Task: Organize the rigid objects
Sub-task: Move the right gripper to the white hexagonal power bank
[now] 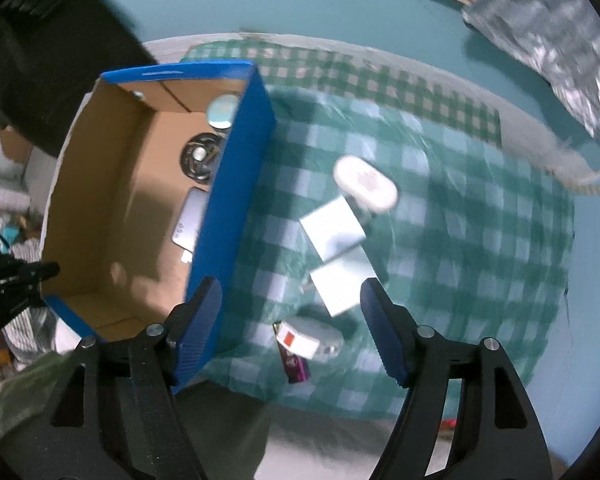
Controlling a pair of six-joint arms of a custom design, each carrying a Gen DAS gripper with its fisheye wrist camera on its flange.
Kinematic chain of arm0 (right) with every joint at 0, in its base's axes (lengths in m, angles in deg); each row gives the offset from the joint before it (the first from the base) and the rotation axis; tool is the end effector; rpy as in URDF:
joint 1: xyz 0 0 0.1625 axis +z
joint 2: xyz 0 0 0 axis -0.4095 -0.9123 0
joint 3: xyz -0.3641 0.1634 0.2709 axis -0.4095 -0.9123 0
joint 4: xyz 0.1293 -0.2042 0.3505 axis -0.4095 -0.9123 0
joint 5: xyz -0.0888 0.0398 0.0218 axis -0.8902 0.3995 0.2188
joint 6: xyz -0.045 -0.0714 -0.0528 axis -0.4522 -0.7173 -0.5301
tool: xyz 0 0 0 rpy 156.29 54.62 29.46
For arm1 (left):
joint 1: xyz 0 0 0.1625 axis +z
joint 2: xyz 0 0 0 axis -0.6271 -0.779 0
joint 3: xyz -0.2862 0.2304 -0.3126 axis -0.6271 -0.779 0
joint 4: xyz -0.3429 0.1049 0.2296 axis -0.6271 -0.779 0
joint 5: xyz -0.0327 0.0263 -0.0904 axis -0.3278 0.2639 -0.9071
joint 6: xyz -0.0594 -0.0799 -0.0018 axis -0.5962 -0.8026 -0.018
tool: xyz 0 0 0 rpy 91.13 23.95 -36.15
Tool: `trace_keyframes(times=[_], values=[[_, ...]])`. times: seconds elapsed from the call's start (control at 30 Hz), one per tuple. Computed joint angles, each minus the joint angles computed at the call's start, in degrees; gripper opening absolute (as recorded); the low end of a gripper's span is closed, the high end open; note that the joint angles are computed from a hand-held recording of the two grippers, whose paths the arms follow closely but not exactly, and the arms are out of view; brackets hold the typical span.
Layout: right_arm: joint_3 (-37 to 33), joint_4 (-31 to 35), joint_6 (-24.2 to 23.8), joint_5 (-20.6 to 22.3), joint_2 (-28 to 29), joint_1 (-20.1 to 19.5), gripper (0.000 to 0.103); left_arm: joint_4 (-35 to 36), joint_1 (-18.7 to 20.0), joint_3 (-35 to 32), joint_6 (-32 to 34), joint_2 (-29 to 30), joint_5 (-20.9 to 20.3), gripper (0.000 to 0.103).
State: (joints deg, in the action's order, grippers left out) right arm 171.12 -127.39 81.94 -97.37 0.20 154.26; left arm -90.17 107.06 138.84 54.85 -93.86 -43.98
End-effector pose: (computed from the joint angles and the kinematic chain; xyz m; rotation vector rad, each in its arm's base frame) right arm 0.5023 -0.4895 -0.0008 -1.2104 -2.0542 0.6900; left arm -0.0922 -0.7752 0.3755 1.6510 1.7839 0.6904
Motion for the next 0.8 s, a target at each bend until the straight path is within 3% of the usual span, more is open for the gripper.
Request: trace_keyframes(times=[0.33,0.8], values=[[6.6,-10.0,6.3,3.6,0.1,0.1,0.074,0.4,-0.1,0.0,0.3,0.0,0.0,0.004],[13.7,-26.6,6.6,6.3,2.0,-1.7,0.078,1.5,-0.1,-0.8,-0.1,0.4,-0.1,0.004]])
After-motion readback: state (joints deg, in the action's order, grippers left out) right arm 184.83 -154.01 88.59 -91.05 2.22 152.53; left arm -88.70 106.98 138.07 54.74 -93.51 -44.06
